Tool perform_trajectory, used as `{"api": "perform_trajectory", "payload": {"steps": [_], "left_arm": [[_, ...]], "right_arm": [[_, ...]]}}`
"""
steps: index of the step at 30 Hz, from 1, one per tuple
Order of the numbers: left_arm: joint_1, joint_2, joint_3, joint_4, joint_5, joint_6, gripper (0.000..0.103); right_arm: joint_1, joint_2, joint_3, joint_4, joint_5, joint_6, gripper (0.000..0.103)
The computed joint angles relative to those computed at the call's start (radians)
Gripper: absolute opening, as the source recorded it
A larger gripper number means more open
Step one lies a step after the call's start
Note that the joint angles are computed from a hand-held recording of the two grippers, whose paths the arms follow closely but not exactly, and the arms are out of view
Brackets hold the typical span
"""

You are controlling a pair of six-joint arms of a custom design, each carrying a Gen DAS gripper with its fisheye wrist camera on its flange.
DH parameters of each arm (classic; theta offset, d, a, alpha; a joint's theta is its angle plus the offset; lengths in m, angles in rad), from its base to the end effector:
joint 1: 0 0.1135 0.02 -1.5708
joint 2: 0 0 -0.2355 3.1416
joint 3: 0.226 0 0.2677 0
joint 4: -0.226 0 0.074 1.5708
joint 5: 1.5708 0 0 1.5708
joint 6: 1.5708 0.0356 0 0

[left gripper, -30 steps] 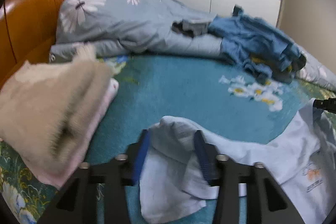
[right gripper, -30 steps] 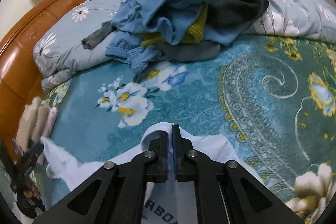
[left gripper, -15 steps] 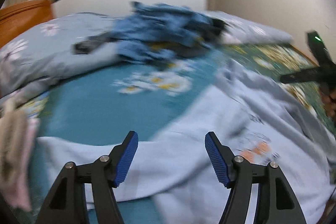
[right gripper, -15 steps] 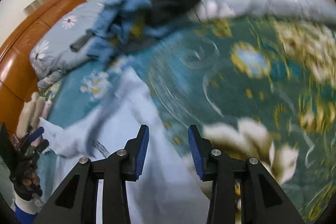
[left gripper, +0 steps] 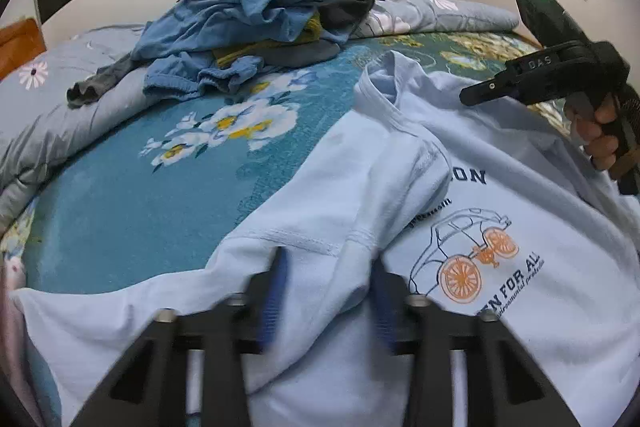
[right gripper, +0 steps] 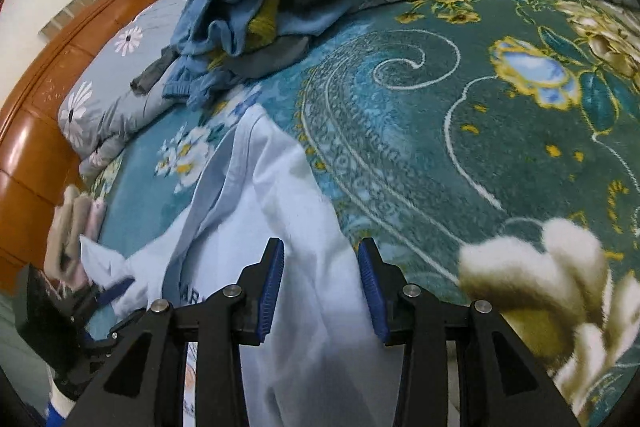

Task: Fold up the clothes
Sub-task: 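Lift the sweatshirt with both grippers and shake it out in the air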

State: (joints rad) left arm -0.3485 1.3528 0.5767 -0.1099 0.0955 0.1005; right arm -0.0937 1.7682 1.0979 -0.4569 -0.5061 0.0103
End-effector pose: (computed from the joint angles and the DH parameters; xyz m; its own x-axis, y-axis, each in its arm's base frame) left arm 0.2493 -0.0942 0.1187 -0.6845 0.3550 -0.6367 0.4677 0.8838 -0.0100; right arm 0.3531 -0.0158 0.1344 -0.9005 0.0937 -0.4247 -0.1160 0.8894 0.4422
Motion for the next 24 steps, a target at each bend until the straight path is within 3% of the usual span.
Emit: {"api": "perform_trajectory", "payload": {"steps": [1, 3, 8, 12, 20, 24], "left_arm": [[0.004, 0.001, 0.002, 0.005, 0.007, -0.006, 0.010], [0.013, -0.032, -0.005, 0.013, 0.013, -0.021, 0.006], [0.096, -0.268, -0.032, -0.044, 0.026, -0.038, 0.004], [0.211, -0.486, 0.032, -0.162, 0.075, -0.024, 0.004], [0.260, -0.733, 0.275, -0.365, 0.137, 0.003, 0.004], [0.327, -0.860, 0.367, -0.495, 0.228, 0.002, 0.004]], "right_arm": [[0.000, 0.006, 0.010, -0.003, -0.009, 0.010, 0.012], [0.004, -0.016, 0.005, -0.004, -0.001, 0.016, 0.005], [-0.031, -0.194, -0.041, -0.006, -0.024, 0.008, 0.004], [-0.089, -0.422, -0.042, -0.061, -0.082, -0.023, 0.004], [-0.240, -0.744, 0.129, -0.261, -0.307, -0.077, 0.004], [-0.403, -0.864, 0.209, -0.429, -0.501, -0.172, 0.004]]}}
